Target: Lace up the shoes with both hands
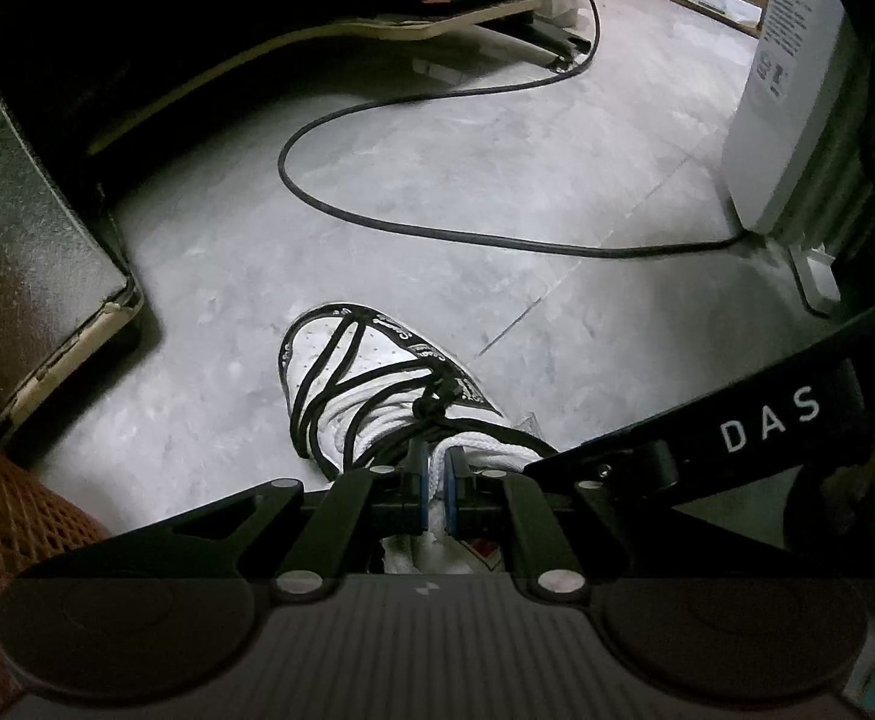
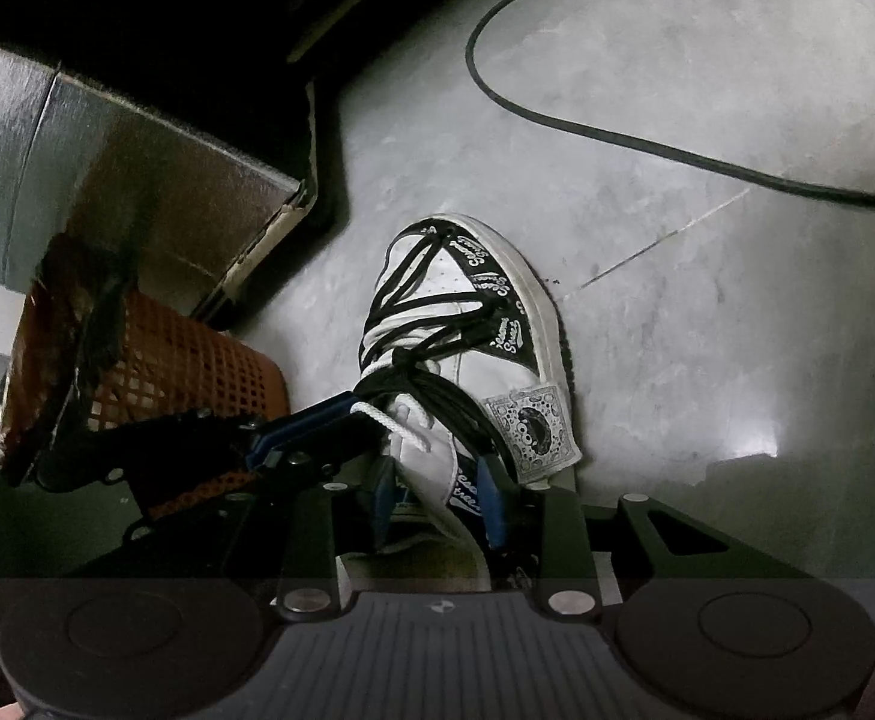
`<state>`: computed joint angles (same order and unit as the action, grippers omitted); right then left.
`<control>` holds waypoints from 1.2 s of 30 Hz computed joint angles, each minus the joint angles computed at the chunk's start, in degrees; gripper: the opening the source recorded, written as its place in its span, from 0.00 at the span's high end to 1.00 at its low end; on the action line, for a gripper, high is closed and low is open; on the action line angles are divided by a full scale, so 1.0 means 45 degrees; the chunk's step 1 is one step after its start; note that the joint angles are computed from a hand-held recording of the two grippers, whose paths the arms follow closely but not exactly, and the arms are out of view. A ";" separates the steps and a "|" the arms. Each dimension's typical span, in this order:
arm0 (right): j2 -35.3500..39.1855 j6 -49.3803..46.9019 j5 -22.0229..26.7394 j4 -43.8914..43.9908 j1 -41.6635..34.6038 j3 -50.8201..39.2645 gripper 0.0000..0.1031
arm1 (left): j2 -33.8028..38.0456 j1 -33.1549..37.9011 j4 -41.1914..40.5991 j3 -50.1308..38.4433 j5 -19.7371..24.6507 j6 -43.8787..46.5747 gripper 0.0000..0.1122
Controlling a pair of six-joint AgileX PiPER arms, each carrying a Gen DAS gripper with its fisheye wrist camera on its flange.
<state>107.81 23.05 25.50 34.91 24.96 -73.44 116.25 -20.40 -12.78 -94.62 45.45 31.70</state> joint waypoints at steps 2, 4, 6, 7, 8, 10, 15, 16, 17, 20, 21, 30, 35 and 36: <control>-0.0020 -0.0020 -0.0092 0.0254 -0.0014 0.0123 0.66 | 0.0000 0.0016 -0.0049 0.0021 -0.0062 0.0009 0.94; -0.0060 -0.0298 -0.0241 0.0820 -0.0086 0.0319 0.66 | 0.0029 0.0084 -0.0256 -0.0030 -0.0032 0.0074 0.94; -0.0086 -0.0512 -0.0409 0.1170 -0.0103 0.0458 0.66 | 0.0024 0.0170 -0.0449 -0.0018 -0.0029 0.0121 0.94; -0.0077 -0.0521 -0.0408 0.1156 -0.0093 0.0445 0.66 | 0.0026 0.0210 -0.0518 -0.0022 -0.0009 0.0130 0.94; -0.0073 -0.0507 -0.0400 0.1142 -0.0085 0.0434 0.66 | -0.0010 0.0214 -0.0514 0.0044 -0.0070 0.0148 0.94; -0.0080 -0.0522 -0.0409 0.1194 -0.0080 0.0448 0.66 | -0.0016 0.0269 -0.0632 0.0053 -0.0057 0.0162 0.94; -0.0117 -0.0763 -0.0604 0.1644 -0.0081 0.0629 0.66 | 0.0030 0.0360 -0.0845 -0.0007 0.0021 0.0102 0.94; -0.0123 -0.0810 -0.0633 0.1691 -0.0080 0.0655 0.65 | 0.0037 0.0357 -0.0838 -0.0024 0.0021 0.0184 0.94; -0.0134 -0.0899 -0.0687 0.1844 -0.0082 0.0710 0.65 | 0.0056 0.0396 -0.0933 -0.0055 0.0058 0.0208 0.94; -0.0147 -0.1348 -0.0739 0.2433 -0.0143 0.0847 0.65 | 0.0143 0.0540 -0.1235 -0.0163 0.0188 0.0215 0.94; -0.0135 -0.1369 -0.0700 0.2398 -0.0150 0.0824 0.65 | 0.0214 0.0608 -0.1347 -0.0246 0.0288 0.0116 0.94; 0.0039 -0.0262 -0.0337 0.0446 0.0114 0.0333 0.58 | 0.0574 0.0902 -0.1770 -0.0821 0.0881 -0.0403 0.94; 0.0119 0.0364 -0.0071 -0.0443 0.0228 0.0098 0.58 | 0.0437 0.0907 -0.1744 -0.0765 0.0566 -0.0675 0.94; 0.0143 0.0501 -0.0003 -0.0631 0.0256 0.0043 0.58 | 0.0405 0.0967 -0.1857 -0.0739 0.0519 -0.0613 0.94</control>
<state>108.45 25.30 25.48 32.07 26.11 -73.25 118.08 -16.05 -21.14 -97.95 47.78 28.94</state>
